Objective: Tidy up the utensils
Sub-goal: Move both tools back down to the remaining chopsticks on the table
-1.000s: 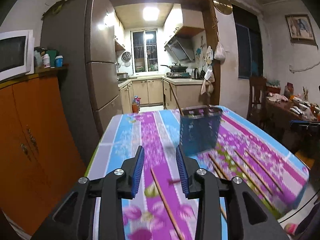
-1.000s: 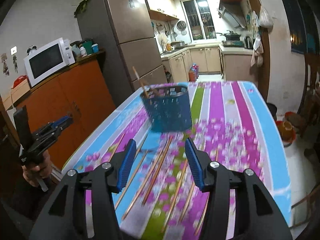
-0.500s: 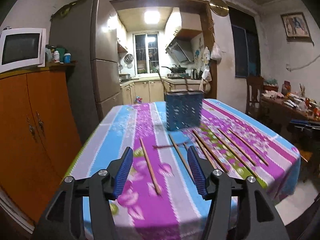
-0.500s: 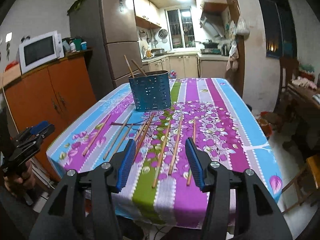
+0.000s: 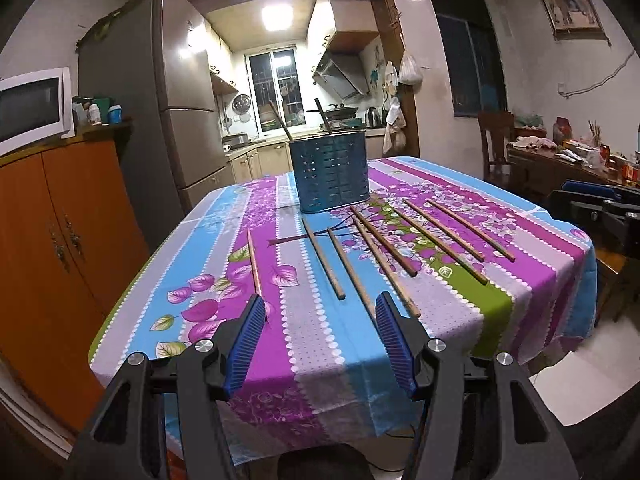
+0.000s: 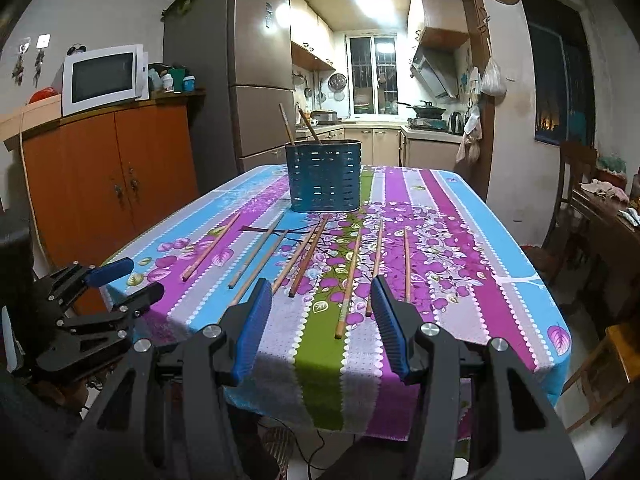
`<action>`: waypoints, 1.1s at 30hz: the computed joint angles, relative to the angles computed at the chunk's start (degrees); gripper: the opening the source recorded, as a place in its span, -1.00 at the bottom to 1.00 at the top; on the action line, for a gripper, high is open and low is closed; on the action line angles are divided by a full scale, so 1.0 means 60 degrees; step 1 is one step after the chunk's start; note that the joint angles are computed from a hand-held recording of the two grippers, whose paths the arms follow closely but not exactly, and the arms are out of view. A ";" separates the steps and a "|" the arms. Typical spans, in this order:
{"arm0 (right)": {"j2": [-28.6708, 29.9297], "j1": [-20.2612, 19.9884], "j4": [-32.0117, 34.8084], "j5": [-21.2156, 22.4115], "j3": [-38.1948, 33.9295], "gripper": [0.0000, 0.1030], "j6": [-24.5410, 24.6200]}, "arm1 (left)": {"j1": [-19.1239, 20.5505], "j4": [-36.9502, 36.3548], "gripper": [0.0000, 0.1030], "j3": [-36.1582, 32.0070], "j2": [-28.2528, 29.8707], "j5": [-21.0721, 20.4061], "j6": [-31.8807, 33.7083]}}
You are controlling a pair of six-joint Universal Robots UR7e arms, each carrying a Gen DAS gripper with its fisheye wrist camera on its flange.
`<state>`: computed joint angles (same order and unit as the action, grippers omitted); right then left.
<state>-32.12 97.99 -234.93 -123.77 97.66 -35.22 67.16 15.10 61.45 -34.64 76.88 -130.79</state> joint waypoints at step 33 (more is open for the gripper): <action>0.1151 -0.0988 0.1442 -0.0397 -0.1436 -0.65 -0.0031 | 0.0245 0.1110 -0.56 -0.1790 0.1874 0.0101 -0.0042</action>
